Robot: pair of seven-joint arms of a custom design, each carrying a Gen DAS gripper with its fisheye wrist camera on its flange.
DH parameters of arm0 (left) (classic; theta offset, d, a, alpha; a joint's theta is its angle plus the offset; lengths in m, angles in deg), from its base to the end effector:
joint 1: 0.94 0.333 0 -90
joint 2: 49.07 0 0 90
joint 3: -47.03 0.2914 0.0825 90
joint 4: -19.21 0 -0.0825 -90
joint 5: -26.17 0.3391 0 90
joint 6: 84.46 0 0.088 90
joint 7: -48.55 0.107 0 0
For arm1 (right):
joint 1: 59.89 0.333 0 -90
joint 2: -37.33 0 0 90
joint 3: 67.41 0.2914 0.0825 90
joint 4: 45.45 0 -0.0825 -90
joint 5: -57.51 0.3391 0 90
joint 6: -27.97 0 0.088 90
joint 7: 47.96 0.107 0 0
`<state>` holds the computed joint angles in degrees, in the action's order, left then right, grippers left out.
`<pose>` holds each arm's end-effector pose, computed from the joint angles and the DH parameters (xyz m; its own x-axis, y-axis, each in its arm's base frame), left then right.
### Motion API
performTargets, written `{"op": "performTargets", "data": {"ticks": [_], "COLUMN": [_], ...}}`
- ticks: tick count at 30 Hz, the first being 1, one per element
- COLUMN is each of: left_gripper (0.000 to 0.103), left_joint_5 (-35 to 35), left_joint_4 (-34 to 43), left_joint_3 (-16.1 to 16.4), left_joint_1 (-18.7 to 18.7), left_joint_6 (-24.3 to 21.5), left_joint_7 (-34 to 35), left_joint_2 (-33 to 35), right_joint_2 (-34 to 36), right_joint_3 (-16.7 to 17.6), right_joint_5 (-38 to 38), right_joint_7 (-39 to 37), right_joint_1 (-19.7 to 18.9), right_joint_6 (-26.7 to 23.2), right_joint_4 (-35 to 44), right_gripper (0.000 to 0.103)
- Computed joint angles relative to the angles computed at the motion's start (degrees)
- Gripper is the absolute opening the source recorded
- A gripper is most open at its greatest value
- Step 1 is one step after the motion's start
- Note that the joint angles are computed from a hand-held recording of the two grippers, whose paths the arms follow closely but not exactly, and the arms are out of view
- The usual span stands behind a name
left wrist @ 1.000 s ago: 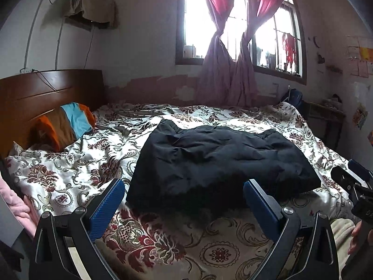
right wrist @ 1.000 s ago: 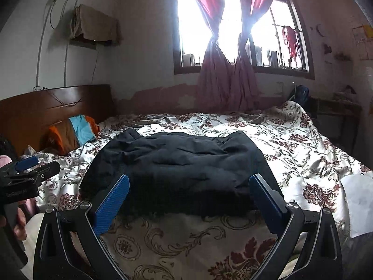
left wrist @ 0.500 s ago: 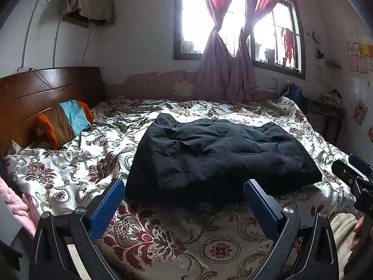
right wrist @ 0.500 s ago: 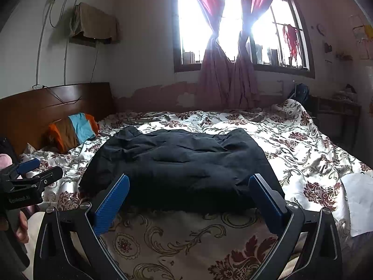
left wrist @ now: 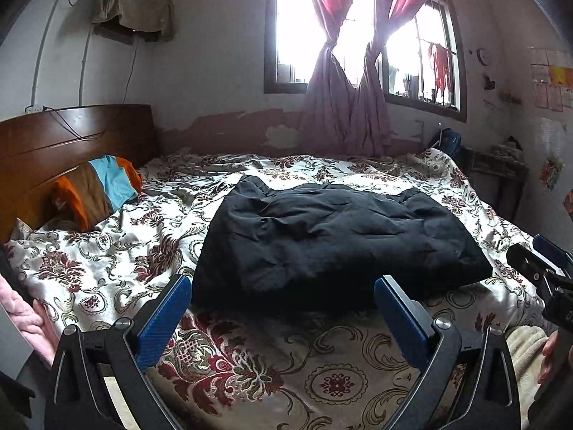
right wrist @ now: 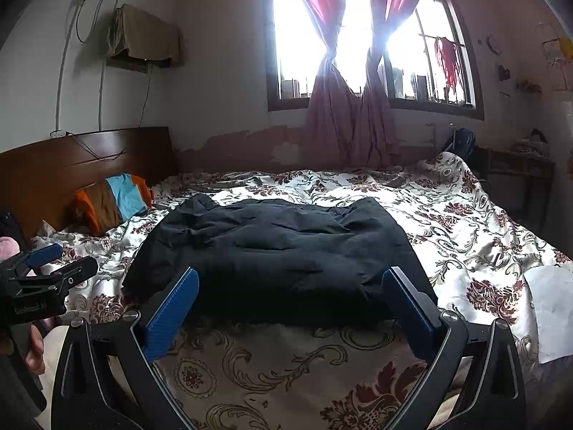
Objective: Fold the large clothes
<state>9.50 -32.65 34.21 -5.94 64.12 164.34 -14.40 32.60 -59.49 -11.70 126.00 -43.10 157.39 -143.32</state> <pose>0.6860 -0.1425 0.6603 -0.4735 -0.8808 0.0097 -0.3689 0.1883 -0.9102 0.4965 0.2050 0.6769 -0.4408 -0.8944 -0.0758 -0.2387 0.1982 -0.9507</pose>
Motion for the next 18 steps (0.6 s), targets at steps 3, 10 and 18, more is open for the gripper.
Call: {"op": "performTargets", "data": {"ticks": [3, 10, 18], "left_gripper": [0.103, 0.103, 0.103], "left_joint_5": [-0.11, -0.23, -0.44], "left_joint_4": [-0.24, 0.13, 0.13], "left_joint_3": [-0.13, -0.18, -0.23], "left_joint_1": [0.13, 0.15, 0.26], "left_joint_6": [-0.01, -0.08, -0.11], "left_joint_7": [0.25, 0.42, 0.72], "left_joint_2": [-0.17, 0.04, 0.02], "right_joint_2": [0.04, 0.13, 0.30], "right_joint_3": [0.06, 0.04, 0.06], "right_joint_5": [-0.18, -0.16, -0.06], "right_joint_7": [0.07, 0.13, 0.05], "right_joint_1": [0.06, 0.20, 0.39], "right_joint_6": [-0.11, -0.17, -0.43], "right_joint_4": [0.07, 0.19, 0.53], "right_gripper": [0.101, 0.101, 0.101]}}
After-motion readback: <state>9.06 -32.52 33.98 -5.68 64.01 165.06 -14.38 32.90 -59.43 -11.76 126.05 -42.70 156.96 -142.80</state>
